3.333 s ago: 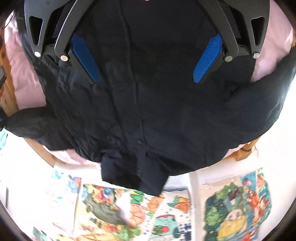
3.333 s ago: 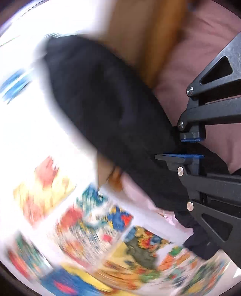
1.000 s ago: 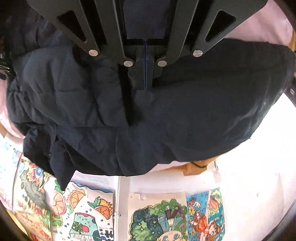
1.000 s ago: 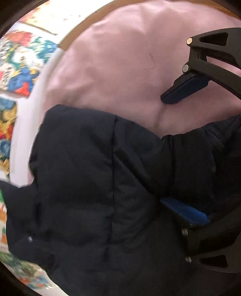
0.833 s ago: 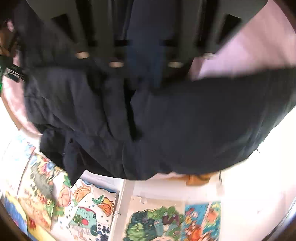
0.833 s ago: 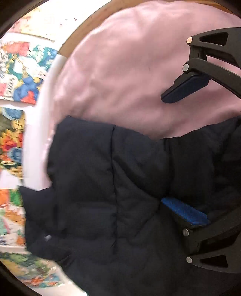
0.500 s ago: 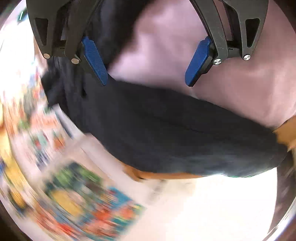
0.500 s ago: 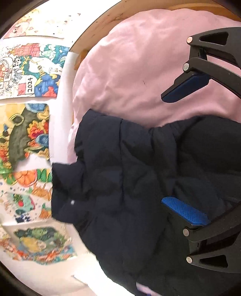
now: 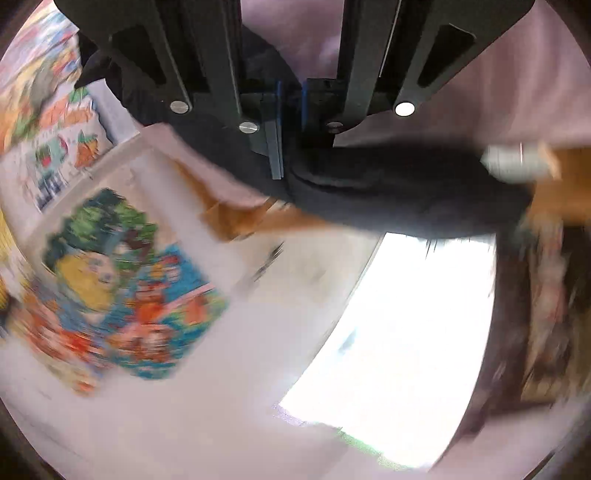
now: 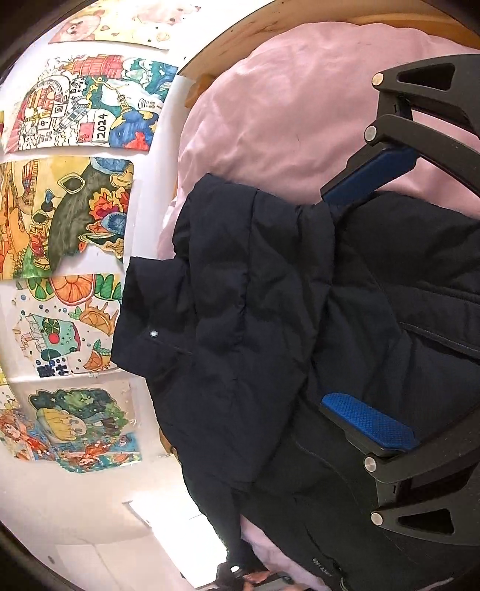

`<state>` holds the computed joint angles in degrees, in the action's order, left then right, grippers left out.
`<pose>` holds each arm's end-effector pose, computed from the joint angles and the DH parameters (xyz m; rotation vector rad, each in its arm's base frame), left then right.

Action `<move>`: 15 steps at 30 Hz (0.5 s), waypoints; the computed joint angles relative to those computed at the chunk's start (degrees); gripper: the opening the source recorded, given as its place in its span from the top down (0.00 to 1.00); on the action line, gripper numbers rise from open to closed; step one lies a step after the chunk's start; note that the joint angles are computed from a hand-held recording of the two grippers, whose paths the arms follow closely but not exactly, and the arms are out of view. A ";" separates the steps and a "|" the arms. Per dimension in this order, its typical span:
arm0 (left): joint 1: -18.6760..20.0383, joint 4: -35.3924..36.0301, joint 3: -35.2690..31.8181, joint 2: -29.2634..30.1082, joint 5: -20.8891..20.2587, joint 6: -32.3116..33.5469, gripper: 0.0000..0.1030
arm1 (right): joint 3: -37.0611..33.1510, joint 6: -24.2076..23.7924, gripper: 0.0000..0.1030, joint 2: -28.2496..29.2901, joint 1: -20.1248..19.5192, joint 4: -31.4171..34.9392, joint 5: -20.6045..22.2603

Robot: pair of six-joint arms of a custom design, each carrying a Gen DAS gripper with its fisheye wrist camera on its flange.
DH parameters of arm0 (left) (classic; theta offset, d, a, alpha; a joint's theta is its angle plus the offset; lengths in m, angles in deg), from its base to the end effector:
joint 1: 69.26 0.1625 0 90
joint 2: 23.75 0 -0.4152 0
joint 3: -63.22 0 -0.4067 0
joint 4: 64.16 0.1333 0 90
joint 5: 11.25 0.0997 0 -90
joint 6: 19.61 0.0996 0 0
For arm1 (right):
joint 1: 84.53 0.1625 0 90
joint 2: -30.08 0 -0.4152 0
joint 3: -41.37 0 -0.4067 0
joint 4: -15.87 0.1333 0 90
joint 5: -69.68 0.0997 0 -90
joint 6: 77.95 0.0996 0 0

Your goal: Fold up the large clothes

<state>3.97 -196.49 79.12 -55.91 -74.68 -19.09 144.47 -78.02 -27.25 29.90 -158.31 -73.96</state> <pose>-0.0807 -0.8842 0.5360 0.0477 2.4857 -1.4511 0.3058 -0.5449 0.2363 0.0873 -2.2100 0.9740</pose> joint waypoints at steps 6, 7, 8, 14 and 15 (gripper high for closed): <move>-8.65 -15.21 21.01 -9.95 -9.95 27.28 0.97 | 0.59 1.14 0.00 -1.50 -0.59 -4.30 0.69; -10.32 -15.80 25.37 -11.90 -11.83 31.75 0.97 | 0.90 1.32 0.00 -1.94 -0.72 -5.76 1.11; -11.43 -15.54 28.42 -13.47 -13.05 34.12 0.97 | 1.05 1.57 0.00 -2.31 -0.79 -6.54 1.29; -17.17 -10.77 40.54 -16.93 -15.65 46.01 0.97 | 2.88 3.11 0.00 -4.89 -1.14 -11.23 0.26; -17.57 -9.93 41.36 -16.62 -15.70 47.50 0.97 | 3.51 3.70 0.00 -5.55 -1.35 -11.91 0.32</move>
